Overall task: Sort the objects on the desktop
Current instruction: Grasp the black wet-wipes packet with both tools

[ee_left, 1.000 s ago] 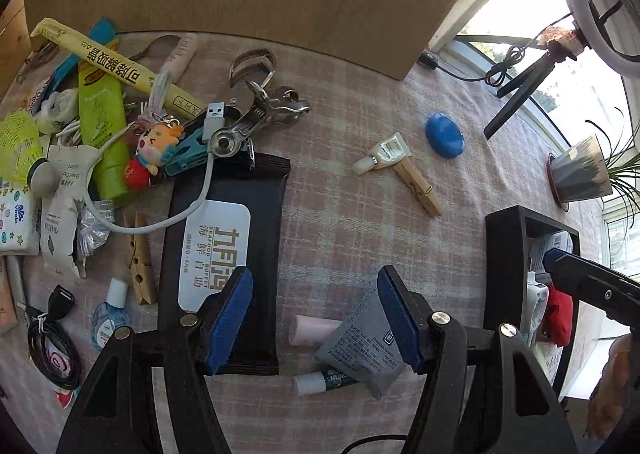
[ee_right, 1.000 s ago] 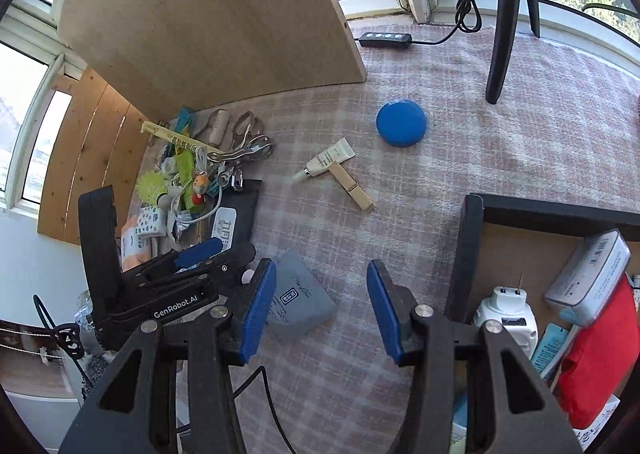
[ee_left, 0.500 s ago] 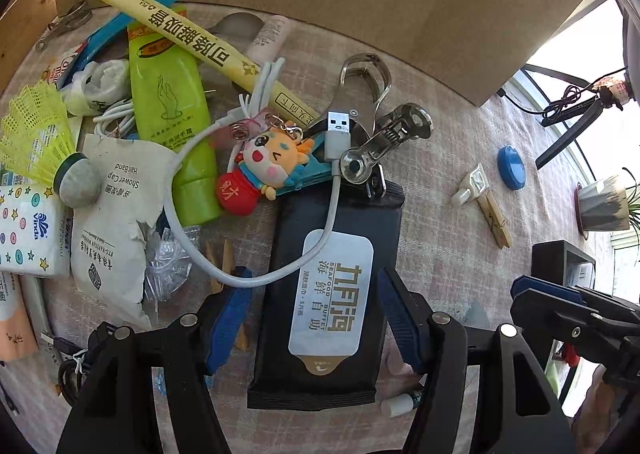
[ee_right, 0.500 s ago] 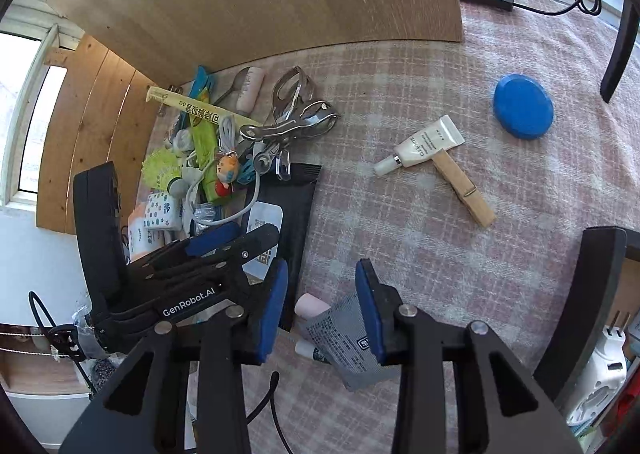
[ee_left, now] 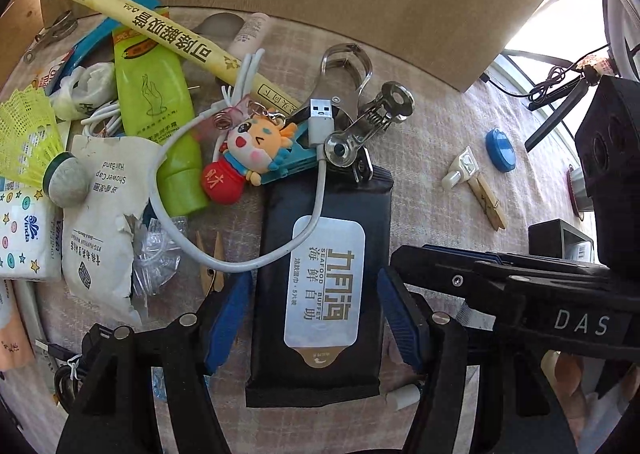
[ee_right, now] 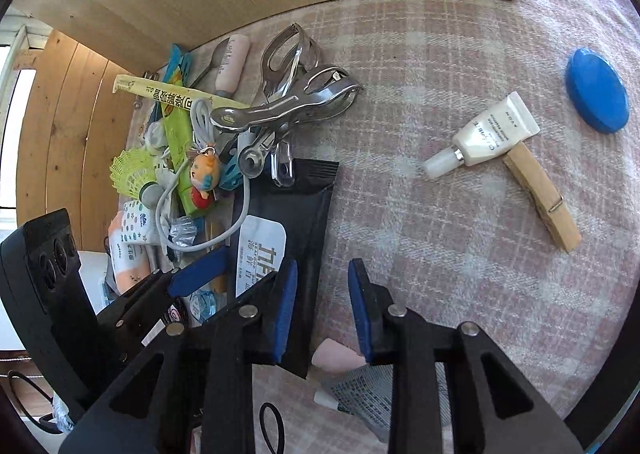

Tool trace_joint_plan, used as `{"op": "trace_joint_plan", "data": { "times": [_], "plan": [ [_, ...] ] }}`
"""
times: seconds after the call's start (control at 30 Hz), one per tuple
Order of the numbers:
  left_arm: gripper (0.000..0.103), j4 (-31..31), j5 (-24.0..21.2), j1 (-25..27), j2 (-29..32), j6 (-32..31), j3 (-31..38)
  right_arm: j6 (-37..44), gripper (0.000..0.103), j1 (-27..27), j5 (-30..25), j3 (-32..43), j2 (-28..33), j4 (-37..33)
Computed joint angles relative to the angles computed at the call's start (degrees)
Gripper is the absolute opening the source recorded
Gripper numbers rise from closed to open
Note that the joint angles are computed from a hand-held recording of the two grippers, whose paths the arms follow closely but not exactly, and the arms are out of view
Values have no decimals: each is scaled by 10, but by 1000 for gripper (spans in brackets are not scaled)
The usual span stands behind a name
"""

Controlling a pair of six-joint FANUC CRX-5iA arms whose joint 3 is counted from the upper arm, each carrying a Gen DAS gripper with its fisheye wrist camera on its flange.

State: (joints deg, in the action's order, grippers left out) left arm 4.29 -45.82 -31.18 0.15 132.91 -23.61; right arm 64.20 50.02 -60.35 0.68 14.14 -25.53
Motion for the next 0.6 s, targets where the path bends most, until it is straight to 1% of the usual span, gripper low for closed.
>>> {"op": "trace_joint_plan", "data": {
  "times": [0.1,0.2,0.37,0.5,0.6],
  "plan": [
    [62,-3,0,-3,3,-1,3,-5,24,0,-1,2,5,-1],
    [62,0,9,-5,2,-5,0,1,23,-10,-1,3,7,-19],
    [62,21,23,-9,2,-45,-8,31,23,-50,-18,14,18,-102],
    [65,14,24,-14,0,-32,-7,26,23,-24,-18,20,20,-56],
    [65,26,39,-13,-3,-24,-15,21,24,-11,-14,12,14,-38]
  ]
}}
